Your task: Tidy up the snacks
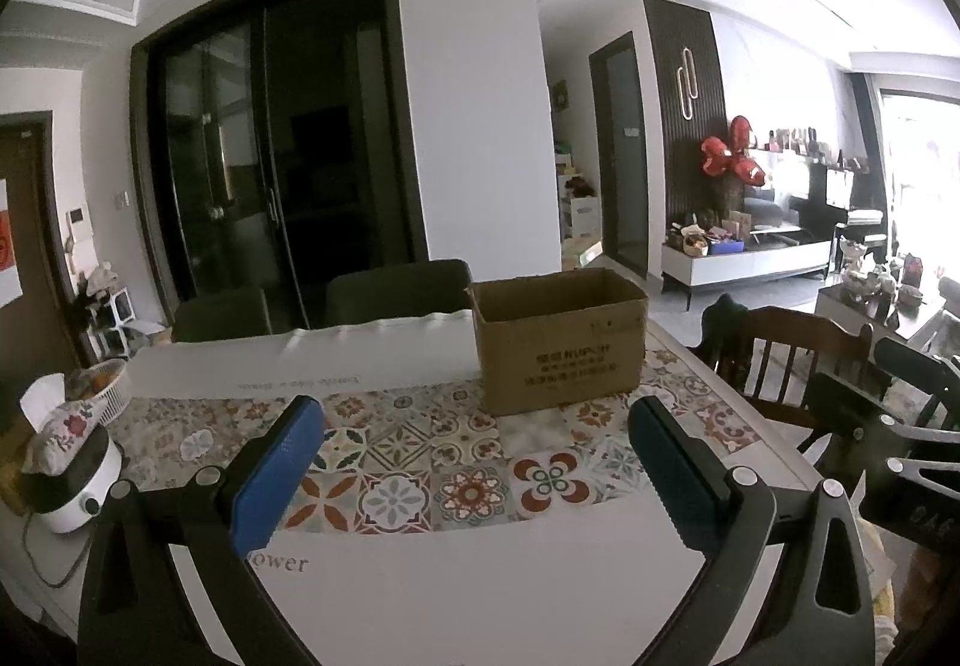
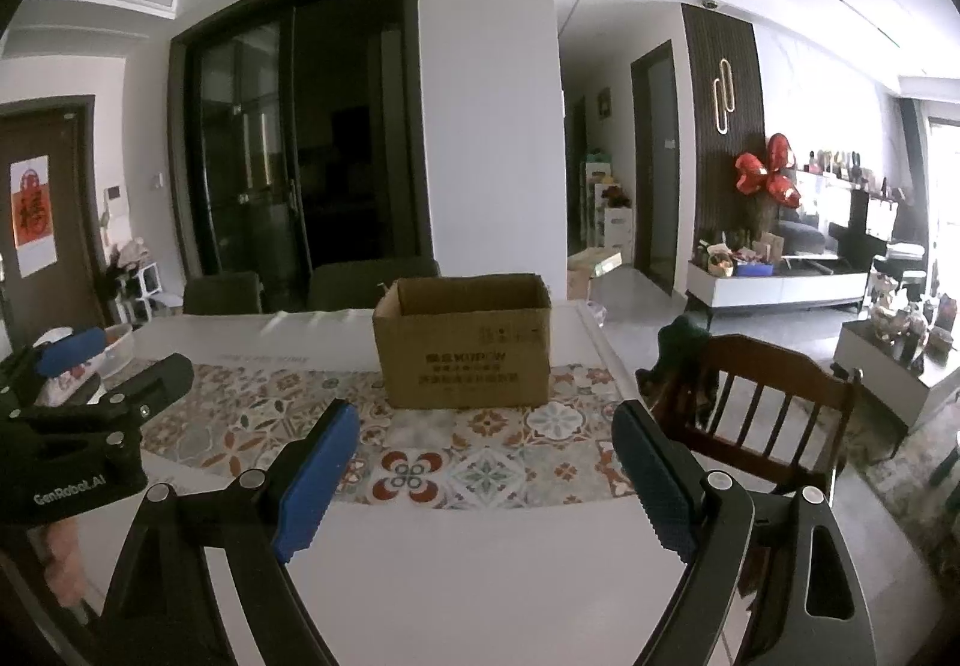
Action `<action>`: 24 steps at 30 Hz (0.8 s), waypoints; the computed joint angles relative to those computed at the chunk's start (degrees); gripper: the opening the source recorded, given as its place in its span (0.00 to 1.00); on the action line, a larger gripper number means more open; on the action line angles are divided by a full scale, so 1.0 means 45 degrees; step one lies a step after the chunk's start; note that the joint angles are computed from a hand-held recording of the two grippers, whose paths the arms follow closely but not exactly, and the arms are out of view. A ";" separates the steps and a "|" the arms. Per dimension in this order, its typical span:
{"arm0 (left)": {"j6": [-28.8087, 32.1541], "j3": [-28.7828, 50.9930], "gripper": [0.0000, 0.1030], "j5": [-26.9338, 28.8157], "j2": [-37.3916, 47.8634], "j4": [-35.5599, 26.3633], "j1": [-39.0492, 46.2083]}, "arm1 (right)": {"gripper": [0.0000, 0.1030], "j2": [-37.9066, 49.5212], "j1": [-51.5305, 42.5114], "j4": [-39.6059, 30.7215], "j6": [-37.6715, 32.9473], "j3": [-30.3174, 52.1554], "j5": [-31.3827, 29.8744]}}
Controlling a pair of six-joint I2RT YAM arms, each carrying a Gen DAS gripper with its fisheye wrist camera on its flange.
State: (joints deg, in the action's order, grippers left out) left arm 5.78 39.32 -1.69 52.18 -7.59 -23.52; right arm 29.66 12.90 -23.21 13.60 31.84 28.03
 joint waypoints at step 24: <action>0.0048 -0.0219 1.00 -0.0379 -0.0239 0.0177 -0.0135 | 0.84 -0.0386 0.0728 -0.0703 0.0259 0.0206 0.0773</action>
